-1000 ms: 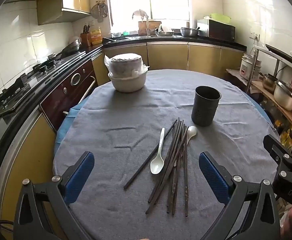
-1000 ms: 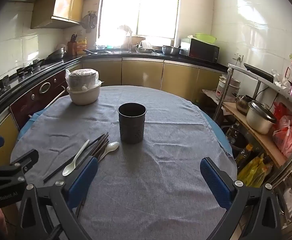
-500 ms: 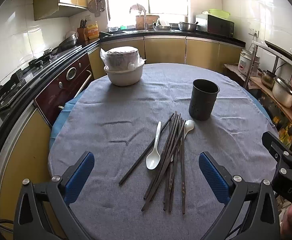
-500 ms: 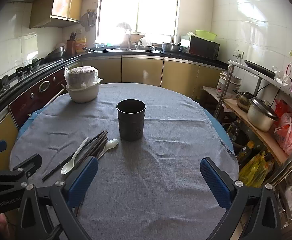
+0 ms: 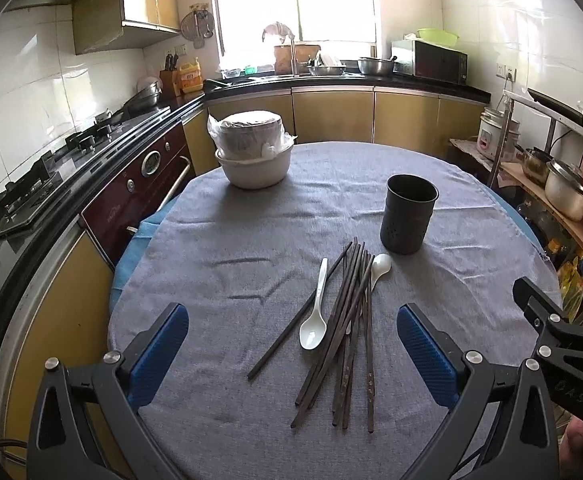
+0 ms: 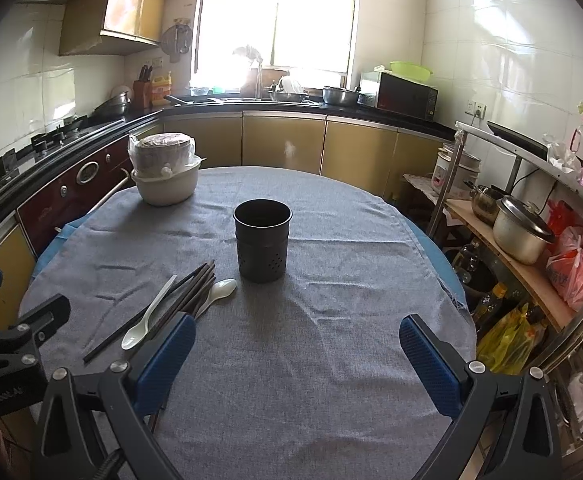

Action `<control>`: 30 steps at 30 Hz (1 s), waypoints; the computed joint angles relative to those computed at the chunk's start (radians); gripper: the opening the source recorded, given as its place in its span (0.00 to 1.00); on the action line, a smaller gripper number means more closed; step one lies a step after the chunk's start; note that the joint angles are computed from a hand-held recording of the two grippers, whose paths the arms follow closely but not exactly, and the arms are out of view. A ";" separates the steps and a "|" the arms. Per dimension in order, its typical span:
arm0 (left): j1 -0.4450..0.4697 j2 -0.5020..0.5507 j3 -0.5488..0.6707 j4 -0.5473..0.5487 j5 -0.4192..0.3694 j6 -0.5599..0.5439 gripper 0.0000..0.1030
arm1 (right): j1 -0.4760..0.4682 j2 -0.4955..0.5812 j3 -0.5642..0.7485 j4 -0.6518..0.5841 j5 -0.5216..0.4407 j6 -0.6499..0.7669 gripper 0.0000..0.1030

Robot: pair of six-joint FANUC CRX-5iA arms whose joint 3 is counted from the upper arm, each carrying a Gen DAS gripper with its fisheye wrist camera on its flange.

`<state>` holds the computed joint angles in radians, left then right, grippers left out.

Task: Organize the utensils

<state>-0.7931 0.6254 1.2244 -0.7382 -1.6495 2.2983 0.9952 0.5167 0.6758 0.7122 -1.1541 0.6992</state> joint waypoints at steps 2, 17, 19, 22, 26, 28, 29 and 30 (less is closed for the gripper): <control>0.000 -0.003 -0.006 0.001 0.002 0.004 1.00 | 0.000 -0.001 0.000 -0.006 -0.004 0.001 1.00; -0.005 -0.011 -0.017 0.004 0.005 0.004 1.00 | 0.002 -0.020 -0.030 -0.008 0.002 -0.011 1.00; -0.004 -0.011 -0.018 0.008 0.004 0.003 1.00 | 0.002 -0.020 -0.029 -0.009 -0.001 -0.011 1.00; -0.001 -0.009 -0.018 0.014 0.003 0.003 1.00 | 0.001 -0.020 -0.028 -0.014 -0.002 -0.011 1.00; 0.004 -0.014 -0.031 0.023 0.007 0.007 1.00 | 0.000 -0.015 -0.019 -0.023 -0.006 -0.006 1.00; 0.007 -0.017 -0.036 0.028 0.009 0.009 1.00 | -0.001 -0.011 -0.012 -0.027 -0.010 -0.001 1.00; 0.008 -0.016 -0.036 0.031 0.010 0.008 1.00 | -0.001 -0.011 -0.013 -0.027 -0.010 -0.001 1.00; 0.009 -0.017 -0.037 0.032 0.010 0.008 1.00 | 0.000 -0.009 -0.012 -0.027 -0.011 -0.001 1.00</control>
